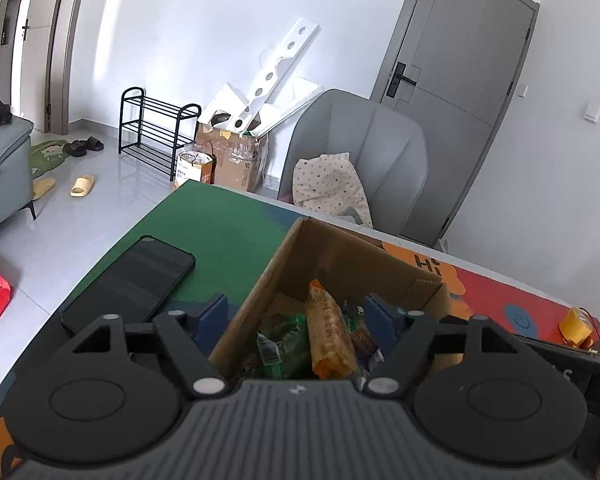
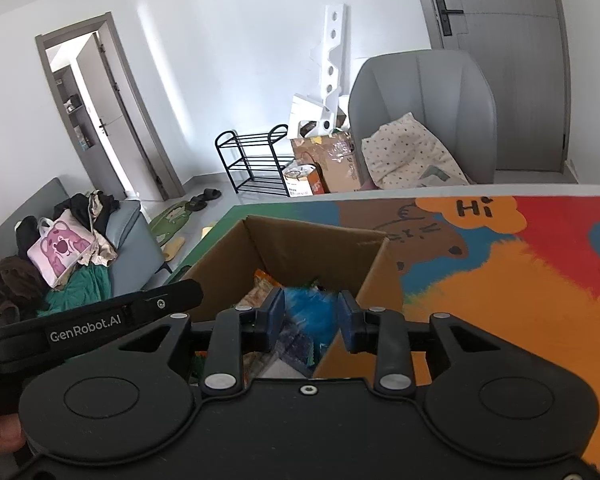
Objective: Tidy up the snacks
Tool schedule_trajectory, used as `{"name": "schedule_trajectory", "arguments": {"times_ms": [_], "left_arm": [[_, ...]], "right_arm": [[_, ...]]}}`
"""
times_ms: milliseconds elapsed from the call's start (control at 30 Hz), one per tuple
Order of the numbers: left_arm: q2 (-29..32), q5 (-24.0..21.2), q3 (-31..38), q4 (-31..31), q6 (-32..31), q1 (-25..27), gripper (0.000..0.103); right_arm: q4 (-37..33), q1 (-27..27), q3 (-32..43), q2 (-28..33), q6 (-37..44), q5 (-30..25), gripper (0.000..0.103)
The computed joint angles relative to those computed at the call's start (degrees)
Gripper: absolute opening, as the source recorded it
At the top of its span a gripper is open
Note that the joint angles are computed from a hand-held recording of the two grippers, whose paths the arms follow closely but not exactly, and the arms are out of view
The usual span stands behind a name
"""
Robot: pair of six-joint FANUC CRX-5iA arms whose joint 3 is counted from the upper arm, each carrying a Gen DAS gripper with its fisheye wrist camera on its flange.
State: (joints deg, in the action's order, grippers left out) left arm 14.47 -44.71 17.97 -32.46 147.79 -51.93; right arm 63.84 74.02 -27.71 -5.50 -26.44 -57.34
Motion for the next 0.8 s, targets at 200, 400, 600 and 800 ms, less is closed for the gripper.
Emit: {"name": "schedule_trajectory", "arguments": {"times_ms": [200,400,600,800], "left_arm": [[-0.2,-0.66,0.24,-0.65,0.24,-1.17,0.086],[-0.29,-2.75,1.11,-0.94,-1.42,-2.76,0.09],[-1.45,-3.36,0.9,-1.57,-1.78,-4.19,0.097],[-2.27,-4.17,1.0,-0.55,-3.83,-4.97,0.103]], "right_arm": [[-0.56,2.62,-0.57,-1.26,-0.87,-3.84,0.043],[-1.02,5.19,-2.11,-3.19,-3.58,-7.57,0.05],[-1.41,8.72,-2.96,-4.52,-6.0,-13.26,0.065],[-2.2,13.06,-3.11,-5.18,-8.52,-20.13,0.087]]}}
